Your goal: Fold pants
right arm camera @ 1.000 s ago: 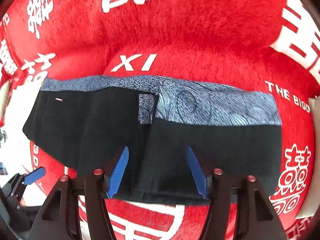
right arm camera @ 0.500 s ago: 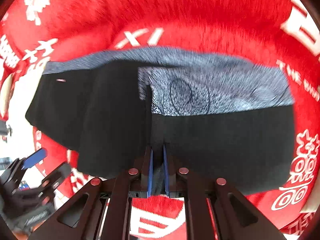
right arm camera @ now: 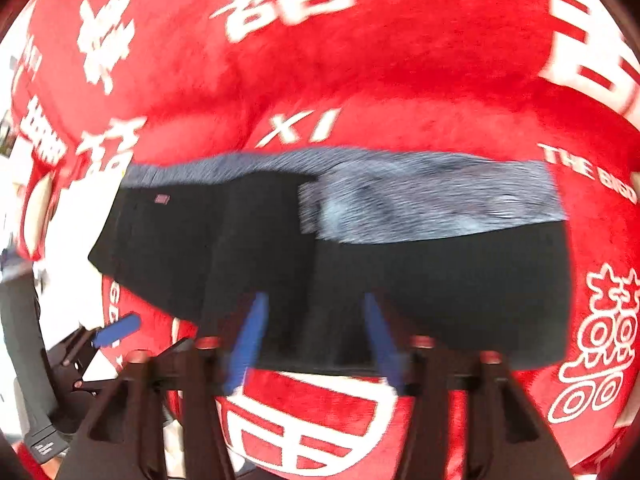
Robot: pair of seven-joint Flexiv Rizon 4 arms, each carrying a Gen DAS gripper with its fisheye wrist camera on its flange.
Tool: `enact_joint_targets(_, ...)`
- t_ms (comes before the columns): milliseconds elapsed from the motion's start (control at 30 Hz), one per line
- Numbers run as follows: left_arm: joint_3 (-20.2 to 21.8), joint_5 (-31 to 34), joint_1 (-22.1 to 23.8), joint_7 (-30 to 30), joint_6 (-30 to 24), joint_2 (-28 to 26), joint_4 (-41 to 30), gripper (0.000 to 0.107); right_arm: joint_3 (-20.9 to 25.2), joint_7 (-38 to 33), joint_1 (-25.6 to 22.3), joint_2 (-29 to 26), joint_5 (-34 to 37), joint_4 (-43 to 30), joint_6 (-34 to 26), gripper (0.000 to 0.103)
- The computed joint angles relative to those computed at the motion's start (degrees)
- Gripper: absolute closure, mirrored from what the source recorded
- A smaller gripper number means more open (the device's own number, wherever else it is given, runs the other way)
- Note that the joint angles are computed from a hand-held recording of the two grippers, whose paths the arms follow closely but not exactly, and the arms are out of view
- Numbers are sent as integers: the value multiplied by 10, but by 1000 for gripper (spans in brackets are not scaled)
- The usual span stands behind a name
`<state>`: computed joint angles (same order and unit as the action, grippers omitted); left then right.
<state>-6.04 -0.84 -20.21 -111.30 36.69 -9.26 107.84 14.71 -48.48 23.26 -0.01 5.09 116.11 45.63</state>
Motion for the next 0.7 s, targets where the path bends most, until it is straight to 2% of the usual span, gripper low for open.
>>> enact_joint_targets(33,0,0,0,-1,0,-1,-1,20,-4,6,-4,0,-1,3,-4,83)
enact_joint_targets(133,-1,2,-1,-1,-2,-1,-3,20,-12,28,-16,3,-12,12,-17,83)
enact_joint_targets(200,-1,5,-1,0,-3,-1,-5,20,-19,61,-28,13,-45,26,-23,83)
enact_joint_targets(267,-1,10,-3,-1,-5,-2,-8,20,-27,87,-42,18,-70,37,-17,81)
enact_joint_targets(333,-3,10,-5,-2,-6,-5,-13,20,-44,93,-64,16,-70,46,10,74)
enact_joint_targets(400,-7,6,-8,-1,3,-9,-20,20,-57,87,-84,5,-62,49,41,73)
enact_joint_targets(467,-14,-7,-13,9,24,-16,-28,20,-68,48,-102,-10,-2,42,64,72)
enact_joint_targets(500,-21,-22,-16,20,40,-25,-34,20,-74,1,-114,-23,71,29,72,72)
enact_joint_targets(600,-38,-59,-27,50,75,-58,-59,20,-76,-94,-149,-50,209,1,75,72)
enact_joint_targets(700,-44,-64,-45,65,87,-99,-104,20,-75,-158,-177,-69,272,-21,57,72)
